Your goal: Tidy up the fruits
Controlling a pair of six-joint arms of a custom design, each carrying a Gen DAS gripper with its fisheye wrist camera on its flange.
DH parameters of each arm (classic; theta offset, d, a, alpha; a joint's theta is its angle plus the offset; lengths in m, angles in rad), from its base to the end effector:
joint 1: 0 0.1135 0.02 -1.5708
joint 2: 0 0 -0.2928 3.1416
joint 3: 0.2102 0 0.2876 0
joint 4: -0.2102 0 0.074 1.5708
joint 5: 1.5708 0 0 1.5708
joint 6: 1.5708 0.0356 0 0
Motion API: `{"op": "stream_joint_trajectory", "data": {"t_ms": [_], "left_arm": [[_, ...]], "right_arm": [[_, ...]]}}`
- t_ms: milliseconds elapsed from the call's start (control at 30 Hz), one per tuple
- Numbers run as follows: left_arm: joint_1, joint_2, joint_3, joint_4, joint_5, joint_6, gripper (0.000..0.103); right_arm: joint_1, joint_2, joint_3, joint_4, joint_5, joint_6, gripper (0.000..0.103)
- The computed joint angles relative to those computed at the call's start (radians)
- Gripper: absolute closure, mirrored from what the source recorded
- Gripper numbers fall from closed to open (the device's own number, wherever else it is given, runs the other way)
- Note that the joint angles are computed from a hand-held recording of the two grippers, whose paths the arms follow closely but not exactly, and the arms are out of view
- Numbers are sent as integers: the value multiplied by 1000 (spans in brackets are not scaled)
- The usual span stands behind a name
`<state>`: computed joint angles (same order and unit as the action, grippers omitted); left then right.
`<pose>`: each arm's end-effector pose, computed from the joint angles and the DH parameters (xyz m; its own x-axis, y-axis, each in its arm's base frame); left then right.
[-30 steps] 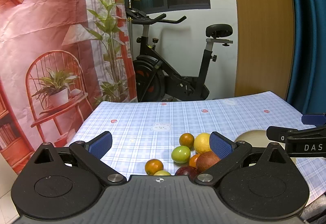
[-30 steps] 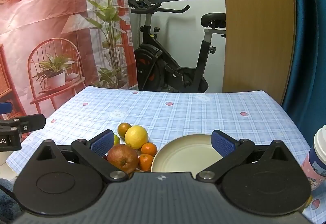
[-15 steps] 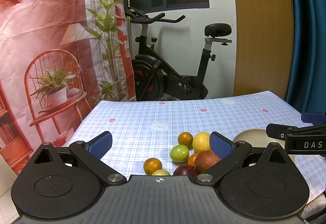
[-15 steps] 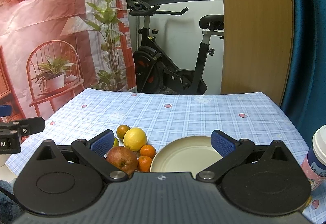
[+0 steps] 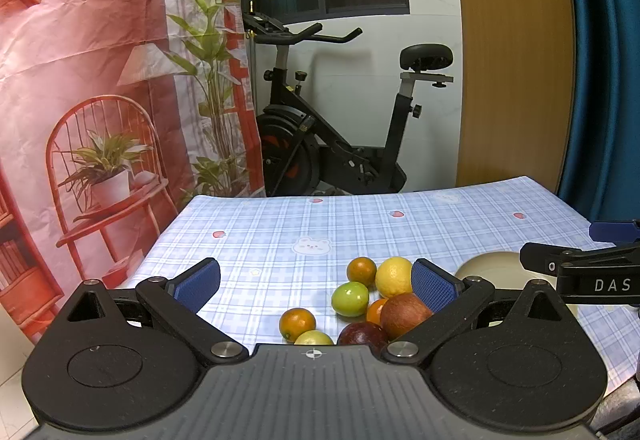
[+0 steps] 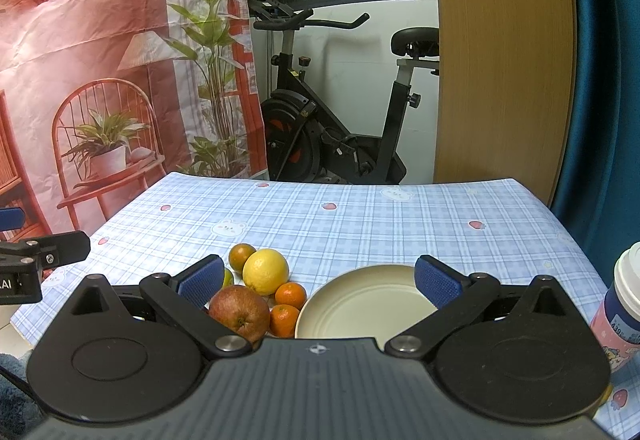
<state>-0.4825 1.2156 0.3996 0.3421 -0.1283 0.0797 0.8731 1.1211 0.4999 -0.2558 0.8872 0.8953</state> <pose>0.2252 -0.1128 0.1744 -0.3744 0.2852 -0.8823 0.3904 0.9116 0.1291 0.1613 0.1494 0.1881 -0.4380 0.2448 -0.8650 0.2820 0.9511 0.1263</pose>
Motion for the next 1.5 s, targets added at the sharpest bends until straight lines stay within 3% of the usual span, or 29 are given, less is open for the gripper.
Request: {"op": "stream_joint_trajectory", "data": {"t_ms": [1200, 1333, 1500], "left_arm": [[-22, 0, -6, -3, -12, -22, 0], [12, -7, 12, -32, 23, -19, 0], [26, 6, 3, 22, 16, -21, 0]], "right_arm": [[1, 1, 0, -2, -1, 5, 0], [1, 0, -1, -1, -2, 5, 0], [5, 3, -7, 10, -3, 4, 0]]}}
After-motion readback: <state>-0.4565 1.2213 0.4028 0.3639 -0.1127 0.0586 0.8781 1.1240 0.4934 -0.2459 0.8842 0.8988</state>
